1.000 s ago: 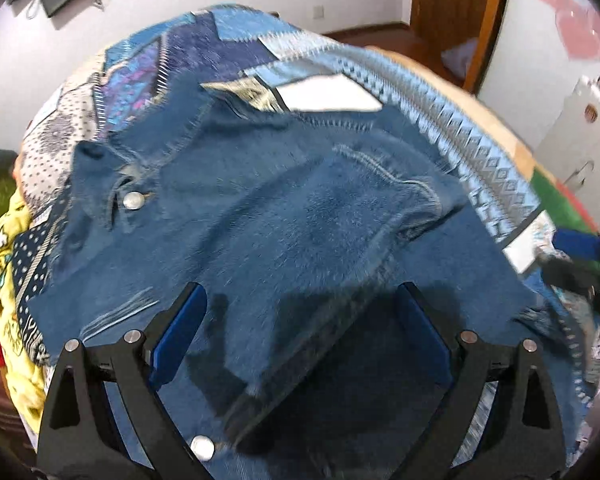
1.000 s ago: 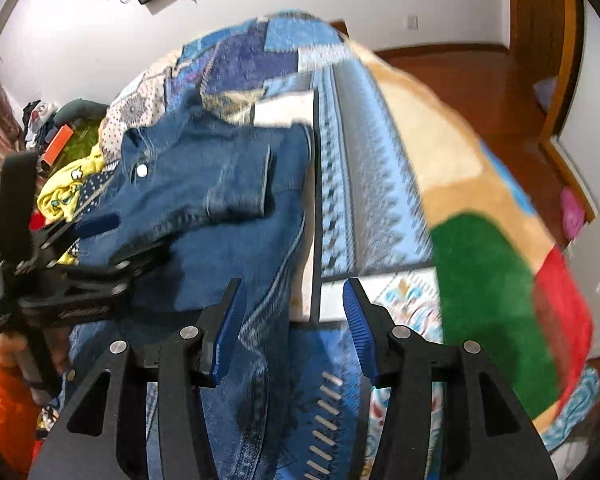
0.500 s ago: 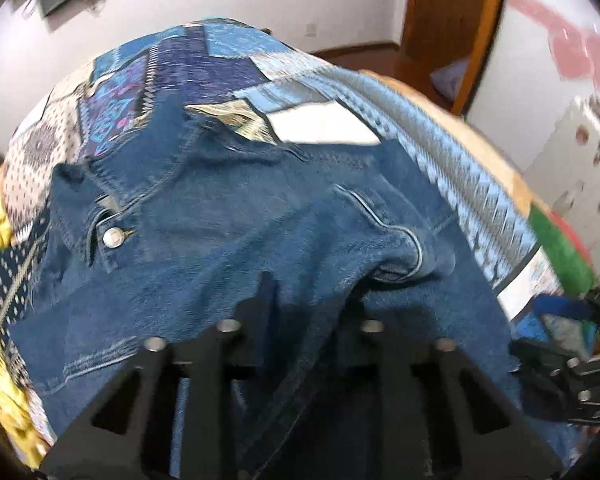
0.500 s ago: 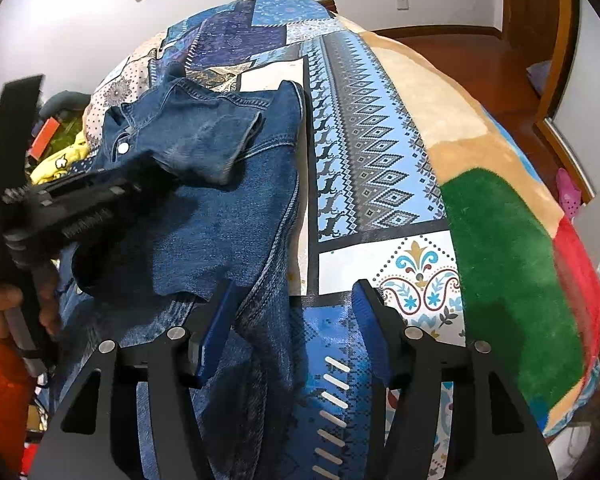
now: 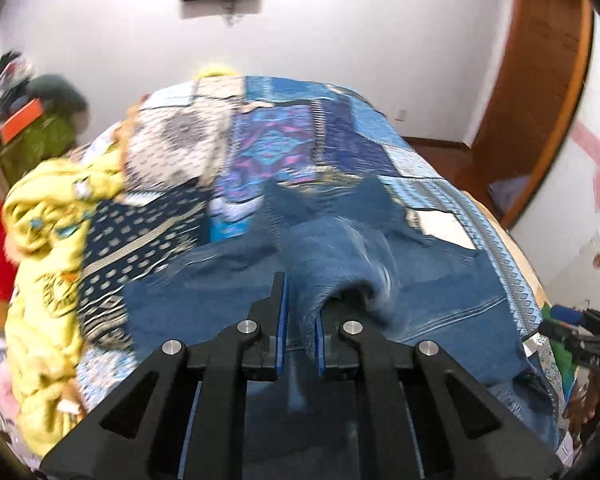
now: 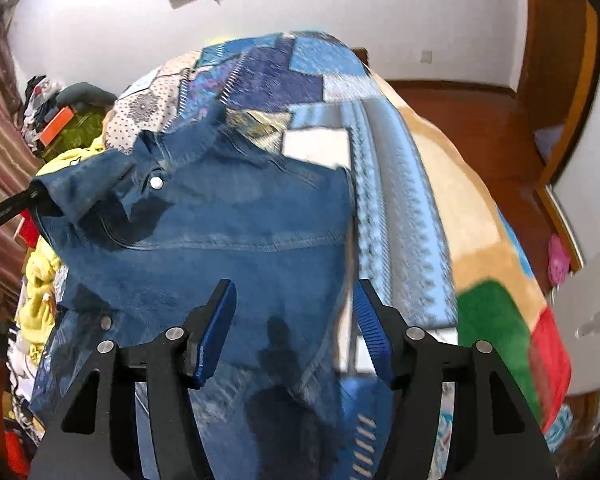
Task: Fold large clothes
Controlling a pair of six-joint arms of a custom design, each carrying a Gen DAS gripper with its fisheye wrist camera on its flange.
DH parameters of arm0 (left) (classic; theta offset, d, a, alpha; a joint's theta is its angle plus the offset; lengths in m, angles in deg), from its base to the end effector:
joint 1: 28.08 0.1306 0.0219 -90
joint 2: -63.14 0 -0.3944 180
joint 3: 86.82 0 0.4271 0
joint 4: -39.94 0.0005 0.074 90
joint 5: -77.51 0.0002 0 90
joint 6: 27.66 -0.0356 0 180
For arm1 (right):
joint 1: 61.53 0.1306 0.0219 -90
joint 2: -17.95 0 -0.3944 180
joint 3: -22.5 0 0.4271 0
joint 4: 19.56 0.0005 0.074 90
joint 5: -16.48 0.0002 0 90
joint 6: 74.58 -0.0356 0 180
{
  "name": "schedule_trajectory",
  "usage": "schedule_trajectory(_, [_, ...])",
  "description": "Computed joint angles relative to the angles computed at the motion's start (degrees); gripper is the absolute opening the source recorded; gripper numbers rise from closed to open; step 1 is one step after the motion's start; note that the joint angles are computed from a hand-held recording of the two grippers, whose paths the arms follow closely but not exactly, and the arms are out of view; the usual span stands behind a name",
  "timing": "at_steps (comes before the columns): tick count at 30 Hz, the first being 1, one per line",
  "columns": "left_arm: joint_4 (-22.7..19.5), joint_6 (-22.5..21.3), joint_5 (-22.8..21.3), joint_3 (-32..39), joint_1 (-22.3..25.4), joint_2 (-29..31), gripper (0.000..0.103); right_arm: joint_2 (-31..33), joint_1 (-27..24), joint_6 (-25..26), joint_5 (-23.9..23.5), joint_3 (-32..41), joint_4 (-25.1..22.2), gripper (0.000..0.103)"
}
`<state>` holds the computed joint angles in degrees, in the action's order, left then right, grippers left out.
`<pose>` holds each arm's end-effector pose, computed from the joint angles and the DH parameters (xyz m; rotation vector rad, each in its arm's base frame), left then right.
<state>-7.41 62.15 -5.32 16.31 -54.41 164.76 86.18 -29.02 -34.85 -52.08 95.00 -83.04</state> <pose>0.5394 -0.2725 0.4496 0.6081 2.3152 -0.3656 0.3077 0.1800 0.4365 0.5140 2.4468 0.0999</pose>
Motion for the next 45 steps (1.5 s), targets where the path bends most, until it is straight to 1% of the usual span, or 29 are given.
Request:
schedule_trajectory(2, [0.14,0.5,0.0,-1.78,2.04,-0.9,0.01,1.9,-0.42,1.57,-0.17,0.87,0.99,0.064])
schedule_trajectory(4, [0.96,1.08,-0.39,-4.3,3.57,-1.83,0.01,4.41,-0.94,2.52,-1.16,1.67,0.77,0.064])
schedule_trajectory(6, [1.79,1.73,-0.74,-6.9,5.36,-2.72,0.01,6.24,-1.49,2.89,-3.74,1.79,0.54,0.064])
schedule_trajectory(8, [1.82,3.24,0.78,-8.97,7.54,-2.99,0.01,8.18,-2.02,2.97,-7.13,1.42,0.33,0.064])
schedule_trajectory(10, [0.73,4.43,2.05,-10.06,9.69,-2.37,0.01,8.87,-1.74,2.59,-7.42,0.99,0.45,0.064])
schedule_trajectory(12, [-0.6,4.48,2.48,-10.68,10.9,-1.87,0.01,8.69,-1.41,1.8,-6.84,0.89,0.3,0.067])
schedule_trajectory(14, [-2.29,4.01,2.8,-11.03,11.7,-1.45,0.01,8.41,-1.72,1.0,-7.34,0.82,-0.14,0.068])
schedule_trajectory(16, [-3.06,3.71,2.9,-11.66,11.98,-1.86,0.011,8.34,-1.81,0.4,-7.63,0.76,-0.43,0.07])
schedule_trajectory(17, [-3.24,3.63,3.45,-11.79,12.13,-2.04,0.012,8.26,-1.7,0.0,-7.41,0.69,-0.7,0.073])
schedule_trajectory(18, [-3.04,3.82,3.69,-11.98,12.27,-2.32,0.022,8.27,-1.55,-0.28,-7.14,0.88,-1.14,0.075])
schedule_trajectory(19, [-2.76,4.17,3.56,-12.08,12.34,-2.57,0.041,8.29,-1.34,-0.52,-6.84,1.07,-1.77,0.076])
schedule_trajectory(21, [-1.88,4.63,3.18,-11.63,12.47,-2.56,0.059,8.62,-1.12,0.12,-7.03,1.85,-2.94,0.076])
schedule_trajectory(22, [-1.25,4.86,2.8,-11.2,12.45,-2.57,0.062,8.89,-1.23,1.29,-7.35,2.44,-3.69,0.076])
schedule_trajectory(23, [-1.29,4.72,2.64,-10.52,12.39,-2.28,0.062,9.07,-1.37,2.54,-7.46,3.05,-4.36,0.076])
schedule_trajectory(25, [-2.4,4.42,2.9,-8.21,12.42,-1.05,0.063,8.77,-1.79,4.48,-7.4,3.65,-4.57,0.076])
schedule_trajectory(28, [-3.08,4.3,3.41,-5.1,12.86,1.08,0.072,7.75,-3.15,6.33,-6.64,4.15,-3.8,0.076])
schedule_trajectory(31, [-4.38,4.49,3.75,-1.51,13.65,4.12,0.072,6.66,-5.65,7.23,-7.01,4.03,-2.34,0.076])
schedule_trajectory(36, [-9.59,7.18,7.36,6.03,15.53,11.81,0.072,7.55,-10.67,8.4,-8.08,3.9,-1.71,0.076])
schedule_trajectory(39, [-11.01,7.85,8.93,8.32,16.06,14.76,0.072,8.57,-13.82,8.47,-10.86,3.14,-0.71,0.076])
schedule_trajectory(41, [-11.8,7.32,10.05,9.77,16.13,16.62,0.071,9.28,-16.28,7.87,-14.07,2.23,1.21,0.076])
schedule_trajectory(43, [-12.26,6.44,10.61,10.92,16.02,17.94,0.062,9.81,-17.72,7.48,-16.6,1.64,3.18,0.076])
schedule_trajectory(44, [-12.75,5.94,10.65,11.81,15.85,18.89,0.06,10.1,-18.23,7.25,-17.54,1.29,4.45,0.072])
schedule_trajectory(45, [-12.81,5.7,10.6,12.04,15.79,19.19,0.056,10.34,-18.32,7.15,-17.94,1.18,5.38,0.068])
